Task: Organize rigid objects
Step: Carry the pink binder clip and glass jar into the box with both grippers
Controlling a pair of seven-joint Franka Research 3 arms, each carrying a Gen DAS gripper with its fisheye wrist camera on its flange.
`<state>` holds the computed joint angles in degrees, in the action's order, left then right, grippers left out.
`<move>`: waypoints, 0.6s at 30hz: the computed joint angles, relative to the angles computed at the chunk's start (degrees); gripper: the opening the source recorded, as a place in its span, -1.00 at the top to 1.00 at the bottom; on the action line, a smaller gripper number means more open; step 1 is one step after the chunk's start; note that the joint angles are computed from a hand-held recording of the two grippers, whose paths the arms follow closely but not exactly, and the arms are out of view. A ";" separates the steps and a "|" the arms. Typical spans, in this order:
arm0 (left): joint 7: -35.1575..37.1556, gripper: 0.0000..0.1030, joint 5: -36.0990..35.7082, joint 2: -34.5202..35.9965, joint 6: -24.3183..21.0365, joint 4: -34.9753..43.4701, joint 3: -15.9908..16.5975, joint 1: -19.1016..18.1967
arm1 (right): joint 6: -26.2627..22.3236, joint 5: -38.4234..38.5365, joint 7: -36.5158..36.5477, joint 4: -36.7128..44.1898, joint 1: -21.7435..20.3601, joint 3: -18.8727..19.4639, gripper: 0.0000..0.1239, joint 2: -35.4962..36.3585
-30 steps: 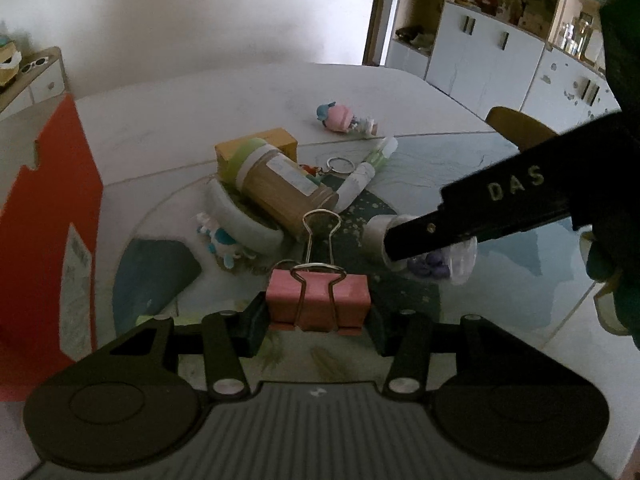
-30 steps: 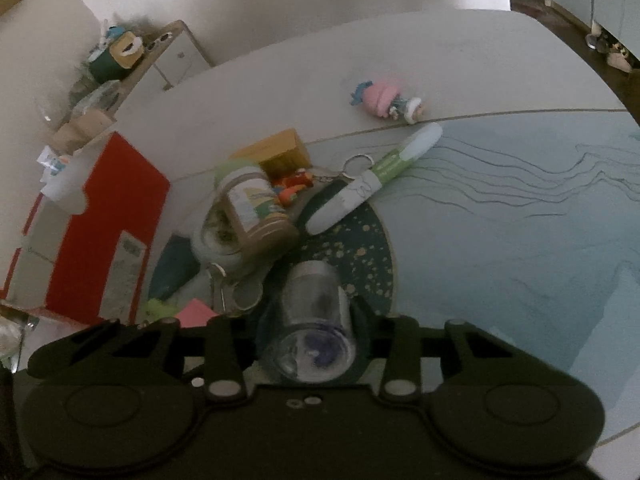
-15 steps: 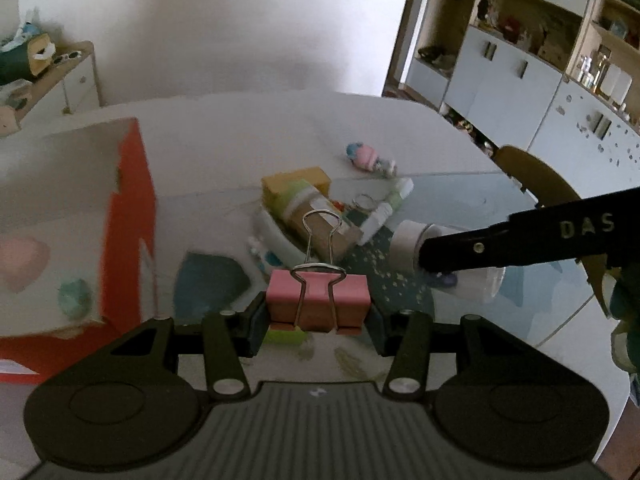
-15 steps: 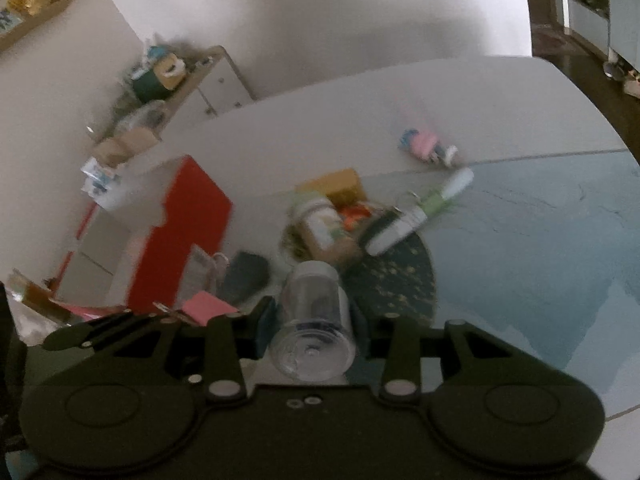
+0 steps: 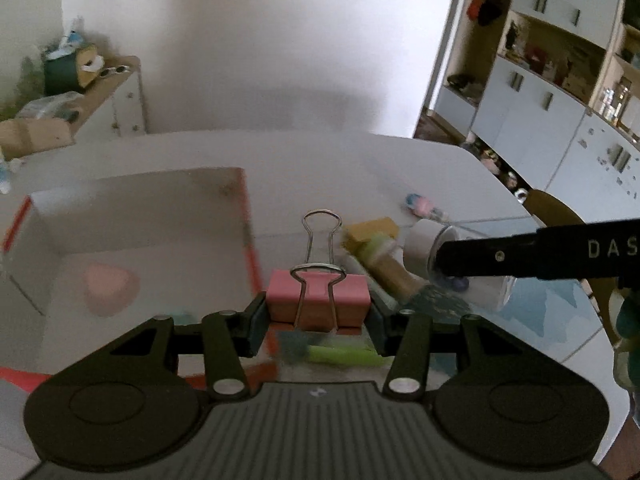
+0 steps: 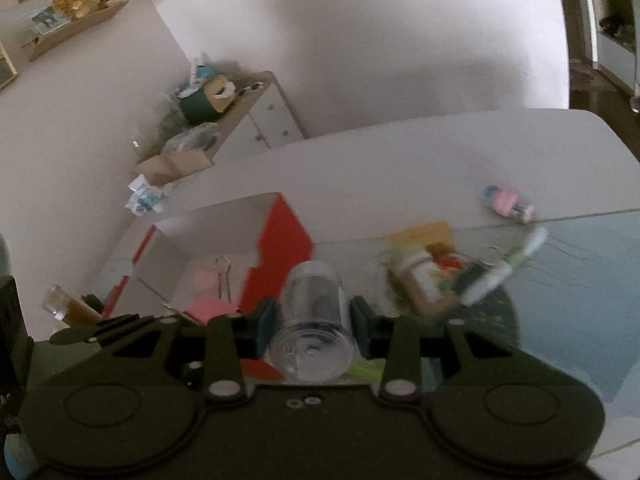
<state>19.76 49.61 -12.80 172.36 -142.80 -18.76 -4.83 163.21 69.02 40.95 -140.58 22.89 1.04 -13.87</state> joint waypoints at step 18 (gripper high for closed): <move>26.22 0.04 -17.74 -7.98 -0.37 -9.44 10.69 2.39 | 8.68 -9.26 10.63 10.80 5.91 7.71 0.36 11.62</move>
